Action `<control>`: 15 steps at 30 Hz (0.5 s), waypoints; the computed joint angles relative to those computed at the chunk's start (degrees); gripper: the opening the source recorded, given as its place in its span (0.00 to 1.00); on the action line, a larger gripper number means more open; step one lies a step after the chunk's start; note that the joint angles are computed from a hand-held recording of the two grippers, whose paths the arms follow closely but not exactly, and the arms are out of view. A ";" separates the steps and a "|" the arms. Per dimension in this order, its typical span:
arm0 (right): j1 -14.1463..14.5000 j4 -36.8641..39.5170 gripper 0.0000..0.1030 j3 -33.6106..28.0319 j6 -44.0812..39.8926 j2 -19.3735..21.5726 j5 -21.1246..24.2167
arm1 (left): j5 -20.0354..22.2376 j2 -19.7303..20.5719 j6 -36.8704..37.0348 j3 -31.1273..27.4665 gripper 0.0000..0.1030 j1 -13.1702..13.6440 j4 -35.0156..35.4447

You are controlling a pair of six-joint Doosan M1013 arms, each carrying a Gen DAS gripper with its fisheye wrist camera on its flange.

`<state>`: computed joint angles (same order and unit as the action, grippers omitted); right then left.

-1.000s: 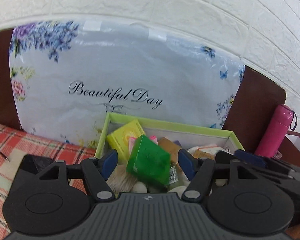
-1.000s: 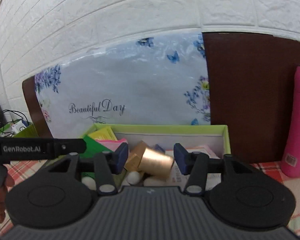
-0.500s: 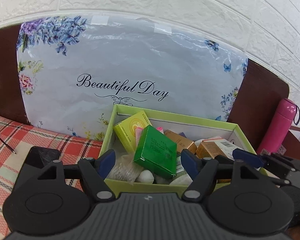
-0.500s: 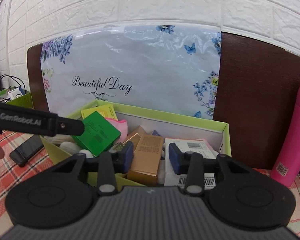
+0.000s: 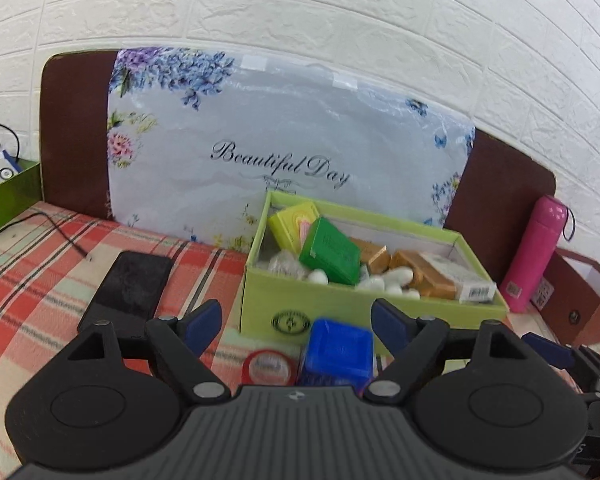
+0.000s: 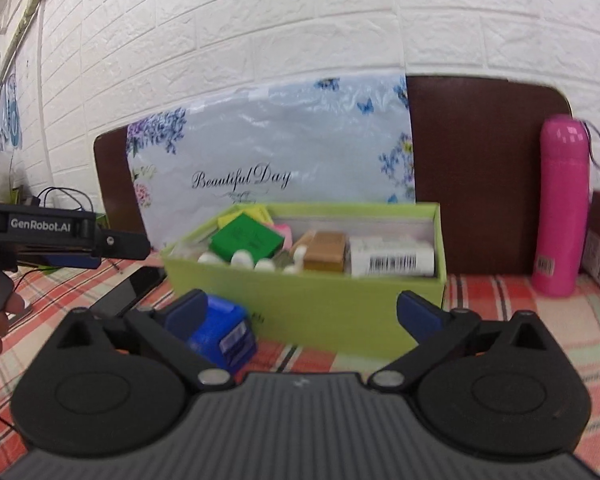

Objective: Organize objects
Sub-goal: 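Move both tools back toward the blue cube and red tape roll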

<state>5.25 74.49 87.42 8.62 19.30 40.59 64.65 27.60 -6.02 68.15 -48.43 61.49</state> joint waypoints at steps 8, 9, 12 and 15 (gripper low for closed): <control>0.22 -4.44 1.00 3.56 3.62 -1.30 0.36 | 0.97 -1.62 -3.72 4.35 0.82 -1.57 -3.36; 0.49 -5.02 1.00 3.62 3.85 -1.23 0.24 | 1.30 -1.75 -3.98 4.76 0.82 -1.57 -3.81; 1.45 -6.50 1.00 3.57 4.26 -1.03 -0.74 | 2.12 -2.16 -3.77 5.60 0.82 -1.20 -5.60; 2.44 -6.83 1.00 3.37 4.76 -0.84 -1.51 | 4.66 -1.91 -2.81 5.22 0.82 -0.74 -6.85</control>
